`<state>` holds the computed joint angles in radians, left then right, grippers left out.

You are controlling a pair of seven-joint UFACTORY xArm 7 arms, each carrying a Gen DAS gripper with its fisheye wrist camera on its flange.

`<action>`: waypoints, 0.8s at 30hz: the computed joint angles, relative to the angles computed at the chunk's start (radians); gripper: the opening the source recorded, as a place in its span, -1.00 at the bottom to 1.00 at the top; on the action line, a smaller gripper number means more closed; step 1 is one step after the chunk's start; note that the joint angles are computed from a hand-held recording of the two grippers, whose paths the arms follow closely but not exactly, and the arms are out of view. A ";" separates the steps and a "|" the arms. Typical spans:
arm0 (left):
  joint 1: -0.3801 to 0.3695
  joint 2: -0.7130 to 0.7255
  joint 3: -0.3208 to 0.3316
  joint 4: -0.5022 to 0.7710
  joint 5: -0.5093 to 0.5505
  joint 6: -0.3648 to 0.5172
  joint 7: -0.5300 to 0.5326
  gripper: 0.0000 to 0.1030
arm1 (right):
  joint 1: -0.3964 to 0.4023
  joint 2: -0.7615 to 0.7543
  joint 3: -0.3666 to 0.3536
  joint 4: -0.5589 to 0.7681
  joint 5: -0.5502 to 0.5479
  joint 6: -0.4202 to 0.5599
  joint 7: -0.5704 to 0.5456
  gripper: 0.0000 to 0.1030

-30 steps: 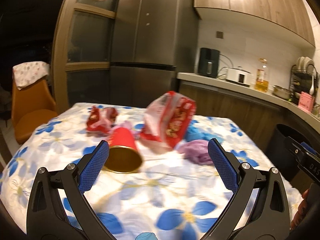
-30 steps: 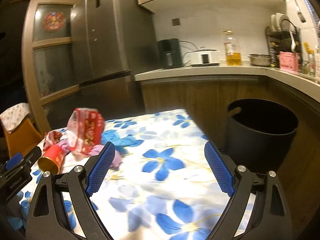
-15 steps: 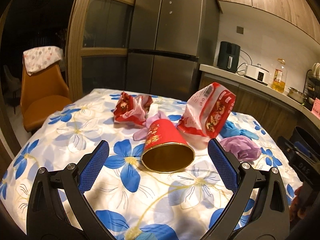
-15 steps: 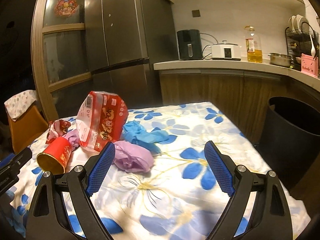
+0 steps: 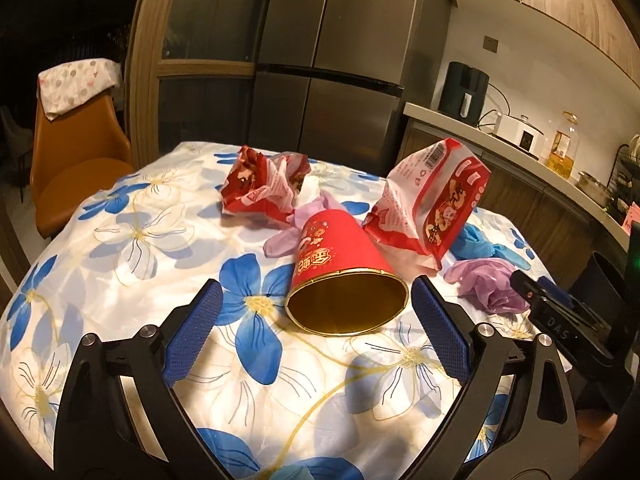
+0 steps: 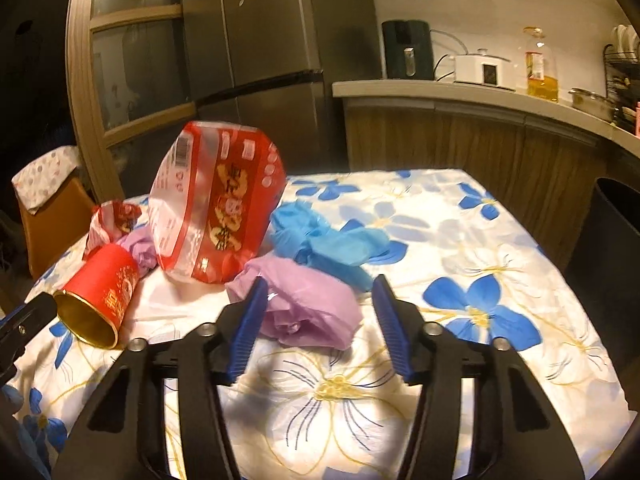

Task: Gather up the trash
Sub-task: 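Grasp the purple glove with the right gripper while the left grasps another red cup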

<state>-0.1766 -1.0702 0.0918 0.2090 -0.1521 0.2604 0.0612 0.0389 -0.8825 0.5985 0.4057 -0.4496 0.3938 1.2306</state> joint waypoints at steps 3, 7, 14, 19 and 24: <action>0.006 0.008 -0.006 0.003 0.003 0.003 -0.007 0.67 | 0.005 0.035 -0.006 0.009 -0.001 -0.009 -0.015 -0.44; 0.007 0.022 -0.006 0.012 0.006 0.010 -0.008 0.46 | 0.022 0.036 -0.026 0.000 0.002 -0.030 -0.031 -0.87; 0.002 0.064 0.000 0.037 0.003 0.033 -0.001 0.12 | 0.068 -0.061 -0.027 -0.028 0.030 -0.017 -0.036 -0.93; -0.006 0.092 0.012 0.051 -0.008 0.055 0.009 -0.25 | 0.110 -0.137 -0.037 -0.047 0.065 0.005 -0.043 -0.93; -0.022 0.092 0.035 0.057 -0.033 0.070 0.031 -0.76 | 0.129 -0.184 -0.032 -0.045 0.085 0.024 -0.058 -0.93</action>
<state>-0.1985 -0.9779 0.1273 0.2657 -0.1852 0.3299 0.0926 0.1677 -1.0666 0.5669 0.3612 -0.3650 0.4179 1.1722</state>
